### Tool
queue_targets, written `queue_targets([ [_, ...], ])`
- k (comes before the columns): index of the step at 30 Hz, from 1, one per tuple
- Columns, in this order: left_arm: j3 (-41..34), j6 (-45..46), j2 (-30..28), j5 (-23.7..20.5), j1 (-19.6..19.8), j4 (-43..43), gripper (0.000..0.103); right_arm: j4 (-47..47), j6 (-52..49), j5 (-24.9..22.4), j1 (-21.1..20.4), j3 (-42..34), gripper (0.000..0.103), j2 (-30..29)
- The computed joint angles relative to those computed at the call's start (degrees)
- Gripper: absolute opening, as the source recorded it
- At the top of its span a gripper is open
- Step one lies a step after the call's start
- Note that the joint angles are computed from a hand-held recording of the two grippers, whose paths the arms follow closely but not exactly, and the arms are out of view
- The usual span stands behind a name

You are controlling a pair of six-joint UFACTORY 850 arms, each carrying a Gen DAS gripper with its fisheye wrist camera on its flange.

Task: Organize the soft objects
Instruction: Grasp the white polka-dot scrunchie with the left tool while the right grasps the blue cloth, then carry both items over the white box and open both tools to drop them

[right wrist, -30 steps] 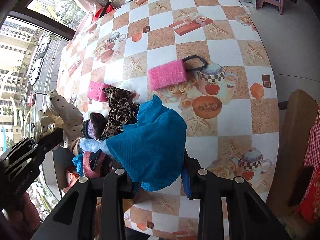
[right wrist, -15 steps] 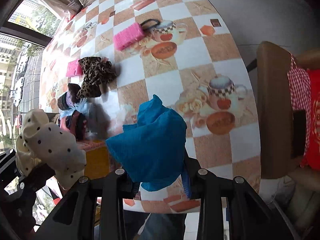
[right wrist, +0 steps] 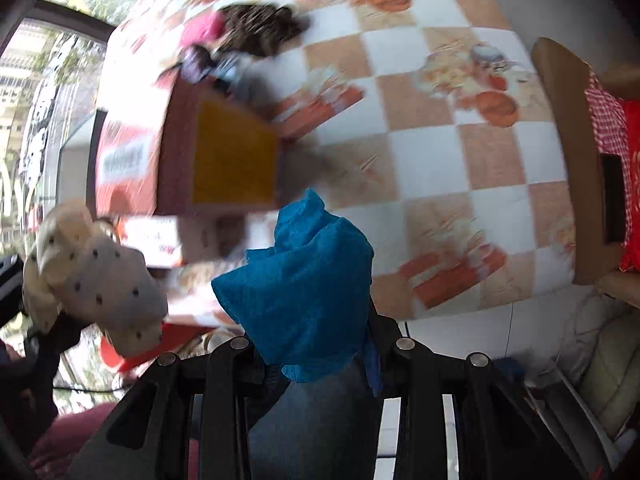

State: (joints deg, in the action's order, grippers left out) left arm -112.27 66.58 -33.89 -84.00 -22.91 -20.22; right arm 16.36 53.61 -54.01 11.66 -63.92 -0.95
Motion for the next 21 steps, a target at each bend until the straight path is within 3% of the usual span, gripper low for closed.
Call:
queue_targets([
  [5,-0.83,-2.86,-0.76,1.22,4.44,0.72,0.014,2.15,-5.57,-0.98,3.04,-5.93,0.035,-5.15],
  [13,-6.85,-13.24,-4.0,5.11,10.77,-2.76,0.014,-0.18,-16.21,-7.2,6.01,-22.26,0.035,-16.24],
  [21,-18.0,-25.5,-12.04,8.53,14.86,-0.81,0.014,-3.02,-22.52,-13.57,7.2,-40.93,0.035,-27.9],
])
